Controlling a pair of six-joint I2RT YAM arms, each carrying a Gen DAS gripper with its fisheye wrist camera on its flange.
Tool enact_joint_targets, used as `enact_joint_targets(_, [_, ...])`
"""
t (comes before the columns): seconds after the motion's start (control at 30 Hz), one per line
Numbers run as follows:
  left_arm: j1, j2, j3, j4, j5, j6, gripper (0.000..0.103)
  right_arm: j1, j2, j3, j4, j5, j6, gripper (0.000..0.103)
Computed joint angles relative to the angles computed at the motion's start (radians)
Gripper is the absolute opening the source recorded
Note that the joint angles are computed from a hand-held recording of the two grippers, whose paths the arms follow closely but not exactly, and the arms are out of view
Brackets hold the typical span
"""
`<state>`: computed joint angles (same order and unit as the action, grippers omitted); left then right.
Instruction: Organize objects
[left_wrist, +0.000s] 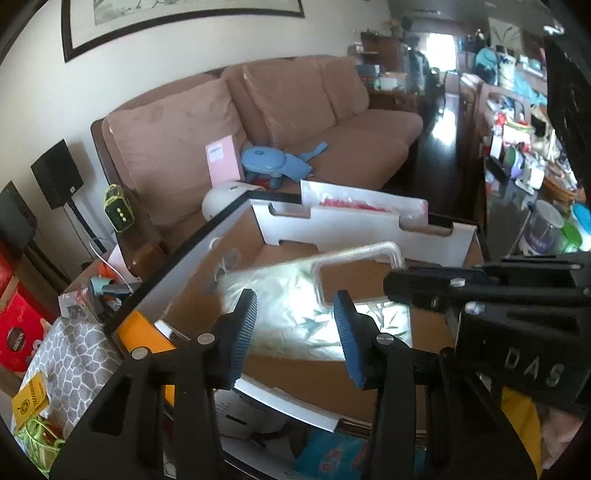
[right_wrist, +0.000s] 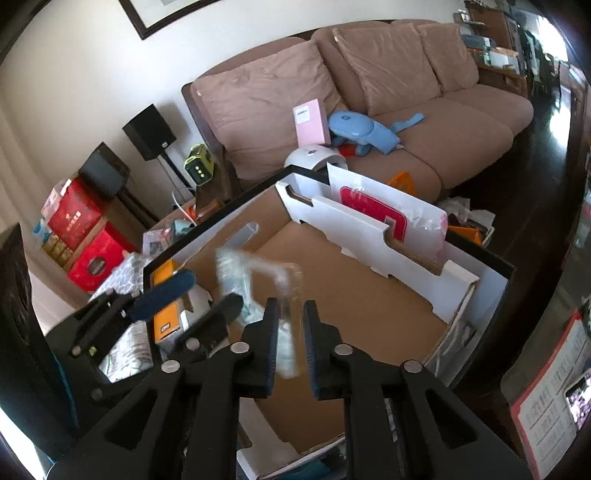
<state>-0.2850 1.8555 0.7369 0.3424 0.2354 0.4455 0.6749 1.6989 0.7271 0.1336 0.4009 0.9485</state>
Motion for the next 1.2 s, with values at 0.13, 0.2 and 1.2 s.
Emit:
enact_joint_targets(0.13, [0.010,0.021,0.019,-0.016,-0.007,-0.010,0.041,-0.012,-0.017,-0.021,0.001,0.000,0.012,0.012])
enact_joint_targets(0.2, [0.023,0.032,0.040,-0.043,0.003,-0.021,0.041,-0.020,-0.021,-0.029,0.003,-0.007,0.016,0.012])
enact_joint_targets(1.2, [0.050,0.091,0.073,-0.077,0.016,0.003,0.041,-0.047,0.037,0.007,-0.048,-0.060,0.023,0.015])
